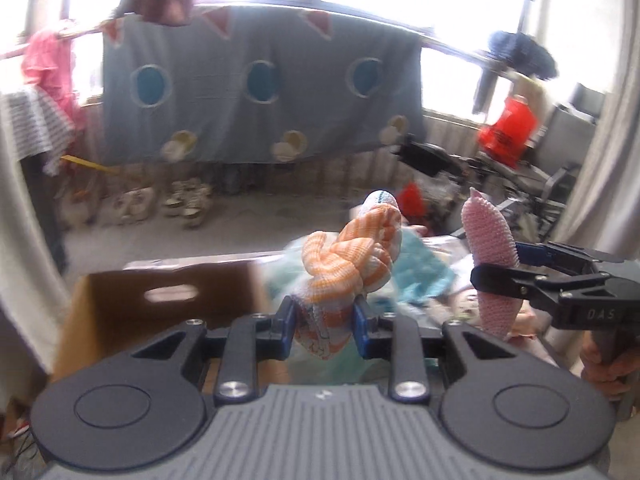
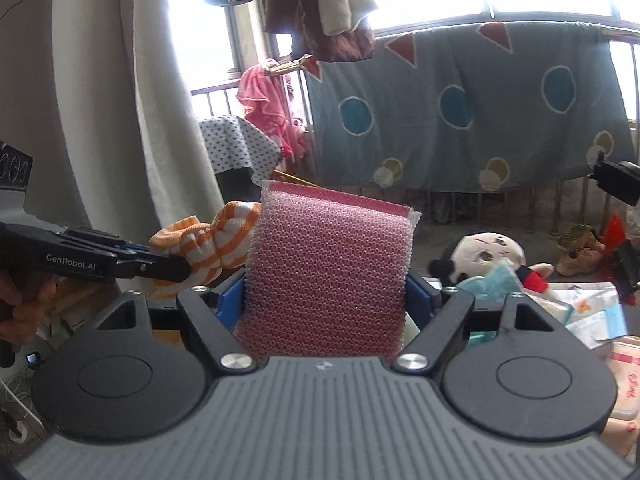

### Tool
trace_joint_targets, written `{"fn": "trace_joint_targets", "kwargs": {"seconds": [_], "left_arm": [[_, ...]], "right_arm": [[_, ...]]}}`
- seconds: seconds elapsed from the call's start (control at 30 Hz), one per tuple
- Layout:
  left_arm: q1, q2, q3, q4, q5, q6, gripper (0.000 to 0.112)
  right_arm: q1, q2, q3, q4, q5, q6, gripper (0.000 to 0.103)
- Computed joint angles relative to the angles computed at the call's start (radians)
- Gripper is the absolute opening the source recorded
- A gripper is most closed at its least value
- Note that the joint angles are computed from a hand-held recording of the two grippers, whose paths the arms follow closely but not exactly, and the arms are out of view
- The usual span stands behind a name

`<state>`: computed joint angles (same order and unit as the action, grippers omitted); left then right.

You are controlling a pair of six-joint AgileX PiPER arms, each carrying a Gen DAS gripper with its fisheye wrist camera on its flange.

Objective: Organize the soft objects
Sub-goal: 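Carry both items into the cardboard box and open both tools to release them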

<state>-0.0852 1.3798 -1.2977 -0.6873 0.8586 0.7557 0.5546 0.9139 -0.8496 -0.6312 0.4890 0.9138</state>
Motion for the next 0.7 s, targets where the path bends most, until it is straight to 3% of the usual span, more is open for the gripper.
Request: {"fn": "trace_joint_targets", "kwargs": {"seconds": [0.1, 0.17, 0.27, 0.3, 0.37, 0.47, 0.6, 0.7], "left_arm": [[0.136, 0.011, -0.015, -0.003, 0.029, 0.018, 0.030], [0.195, 0.045, -0.021, 0.007, -0.006, 0.021, 0.030], [0.221, 0.130, -0.041, 0.054, -0.103, 0.011, 0.030], [0.225, 0.172, -0.065, 0.073, -0.121, -0.010, 0.030], [0.239, 0.262, -0.128, 0.106, -0.142, -0.050, 0.030], [0.240, 0.387, -0.209, 0.177, -0.208, -0.117, 0.030], [0.241, 0.510, -0.285, 0.230, -0.238, -0.180, 0.030], [0.229, 0.577, -0.321, 0.259, -0.263, -0.242, 0.030]], "right_arm": [[0.119, 0.185, -0.119, -0.119, -0.013, 0.219, 0.079], [0.162, 0.330, -0.213, -0.156, -0.029, 0.324, 0.079], [0.126, 0.534, -0.344, 0.063, -0.161, 0.260, 0.079], [0.121, 0.608, -0.407, 0.145, -0.155, 0.233, 0.079], [0.132, 0.744, -0.549, 0.190, -0.089, 0.228, 0.079], [0.155, 0.962, -0.805, 0.137, 0.060, 0.301, 0.079], [0.116, 1.259, -1.205, 0.320, 0.254, 0.205, 0.079], [0.128, 1.486, -1.505, 0.291, 0.421, 0.178, 0.079]]}}
